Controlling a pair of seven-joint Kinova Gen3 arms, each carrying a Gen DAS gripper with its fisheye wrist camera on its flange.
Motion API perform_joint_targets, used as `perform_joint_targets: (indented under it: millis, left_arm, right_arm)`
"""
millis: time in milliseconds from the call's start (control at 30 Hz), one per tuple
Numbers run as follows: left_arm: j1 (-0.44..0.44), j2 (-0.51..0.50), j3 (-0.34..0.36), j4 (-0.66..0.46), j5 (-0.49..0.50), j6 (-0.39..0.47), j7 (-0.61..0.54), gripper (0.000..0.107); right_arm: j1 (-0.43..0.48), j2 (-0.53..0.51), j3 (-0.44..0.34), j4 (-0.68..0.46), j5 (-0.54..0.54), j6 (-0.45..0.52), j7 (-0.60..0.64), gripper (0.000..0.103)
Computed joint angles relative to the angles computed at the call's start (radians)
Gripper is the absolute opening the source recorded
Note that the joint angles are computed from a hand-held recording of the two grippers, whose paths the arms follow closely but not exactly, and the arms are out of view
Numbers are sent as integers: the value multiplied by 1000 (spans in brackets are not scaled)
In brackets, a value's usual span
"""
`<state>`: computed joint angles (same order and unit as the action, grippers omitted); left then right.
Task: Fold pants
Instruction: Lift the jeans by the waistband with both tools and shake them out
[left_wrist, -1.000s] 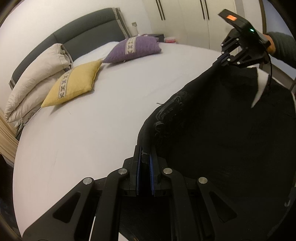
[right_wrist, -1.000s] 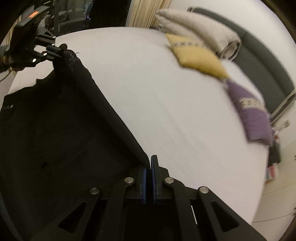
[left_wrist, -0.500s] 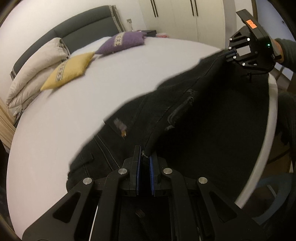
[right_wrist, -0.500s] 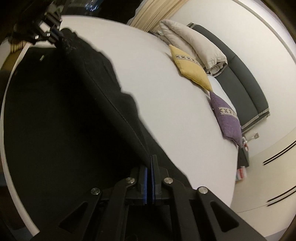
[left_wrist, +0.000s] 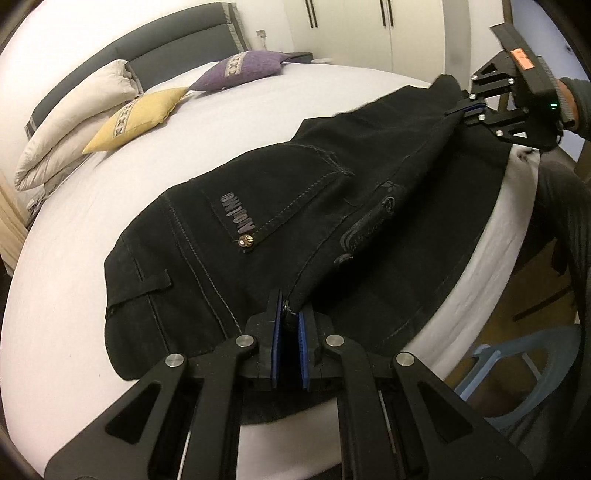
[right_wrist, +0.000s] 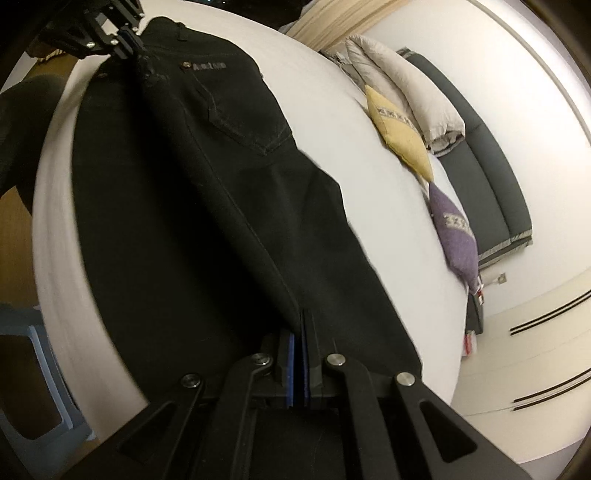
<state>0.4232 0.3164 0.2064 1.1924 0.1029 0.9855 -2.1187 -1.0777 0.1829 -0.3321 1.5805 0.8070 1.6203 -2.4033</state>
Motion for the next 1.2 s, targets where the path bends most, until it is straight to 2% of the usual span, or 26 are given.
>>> perform_joint_targets:
  millis: [200, 367, 500, 633, 767, 900, 1033, 1133, 1200]
  left_arm:
    - [-42, -4, 5, -1, 34, 42, -60, 7]
    - [-33, -13, 0, 20, 18, 41, -88, 7]
    - [-62, -23, 3, 34, 55, 47, -113, 7]
    - [-56, -9, 4, -2, 50, 84, -132, 7]
    - [-50, -6, -4, -8, 39, 86, -127, 7]
    - [-37, -3, -8, 14, 16, 72, -122, 7]
    - [-18, 4, -15, 47, -17, 21, -106, 9]
    - [-1, 0, -20, 74, -47, -27, -73, 9]
    - [13, 1, -24, 61, -71, -15, -41, 9]
  right_arm:
    - [-31, 31, 6, -94, 9, 57, 50, 3]
    - [-38, 57, 14, -77, -36, 39, 62, 3]
    - [-70, 56, 13, -88, -67, 43, 5, 3]
    - [-99, 67, 10, -92, -77, 59, -34, 3]
    - [-112, 79, 12, -108, -78, 65, -50, 3]
    - [-122, 87, 12, -93, -97, 43, -62, 3]
    - [-123, 97, 17, -48, -115, -6, -117, 3]
    - [-140, 125, 27, -54, -94, 8, -146, 5]
    - [-144, 116, 33, -52, -91, 4, -179, 7]
